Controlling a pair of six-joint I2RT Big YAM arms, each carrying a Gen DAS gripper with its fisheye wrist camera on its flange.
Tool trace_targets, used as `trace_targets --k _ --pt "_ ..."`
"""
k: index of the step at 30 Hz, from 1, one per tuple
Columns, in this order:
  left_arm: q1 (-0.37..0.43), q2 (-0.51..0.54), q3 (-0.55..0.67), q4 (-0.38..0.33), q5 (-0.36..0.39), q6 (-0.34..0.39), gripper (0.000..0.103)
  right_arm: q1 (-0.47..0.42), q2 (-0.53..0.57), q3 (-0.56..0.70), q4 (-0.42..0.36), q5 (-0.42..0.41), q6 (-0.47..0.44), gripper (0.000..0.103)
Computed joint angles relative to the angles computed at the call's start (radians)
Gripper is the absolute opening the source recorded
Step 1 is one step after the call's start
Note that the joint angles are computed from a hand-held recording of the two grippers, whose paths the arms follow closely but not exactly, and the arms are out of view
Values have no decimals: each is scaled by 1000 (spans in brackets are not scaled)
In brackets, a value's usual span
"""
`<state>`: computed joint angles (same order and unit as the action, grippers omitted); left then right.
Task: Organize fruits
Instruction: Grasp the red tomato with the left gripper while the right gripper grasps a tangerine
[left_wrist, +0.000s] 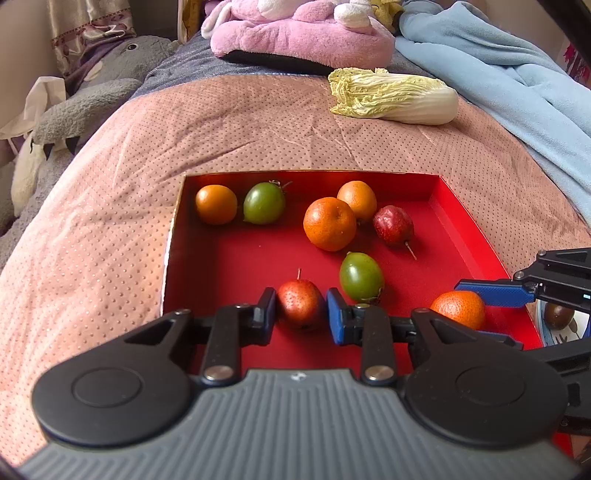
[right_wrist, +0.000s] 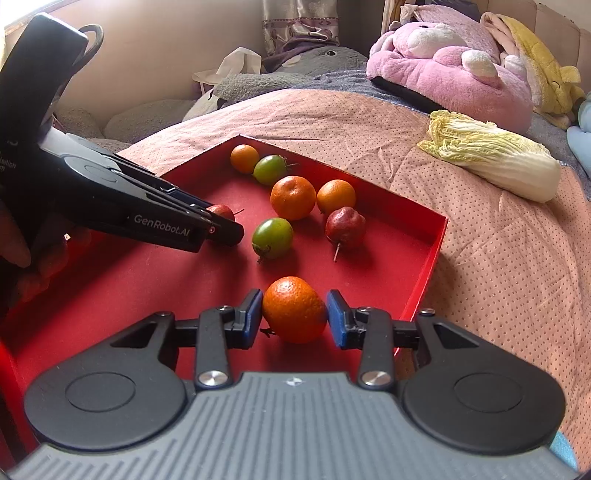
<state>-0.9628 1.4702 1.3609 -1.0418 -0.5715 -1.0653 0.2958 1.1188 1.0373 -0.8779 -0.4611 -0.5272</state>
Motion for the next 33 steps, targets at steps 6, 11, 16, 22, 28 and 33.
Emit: trace_targets --k 6,11,16,22,28,33 --pt "-12 -8 -5 6 -6 -30 33 -26 -26 -7 -28 -17 -7 44" --pt "-28 -9 -2 -18 -12 -62 33 -45 -57 -21 -57 -31 -22 44" --pt "-52 -7 6 -31 -27 -70 33 -72 -92 -30 -87 -56 -35 44" --pt "-79 -3 22 -59 -49 -86 33 -81 -127 -47 -133 -71 -67 44" --pt "-105 -4 33 -77 -73 -93 33 -68 -168 -92 -127 -49 -89 44" --pt "-125 3 49 -75 -96 -94 33 -88 -183 -79 -155 -76 -107 44"
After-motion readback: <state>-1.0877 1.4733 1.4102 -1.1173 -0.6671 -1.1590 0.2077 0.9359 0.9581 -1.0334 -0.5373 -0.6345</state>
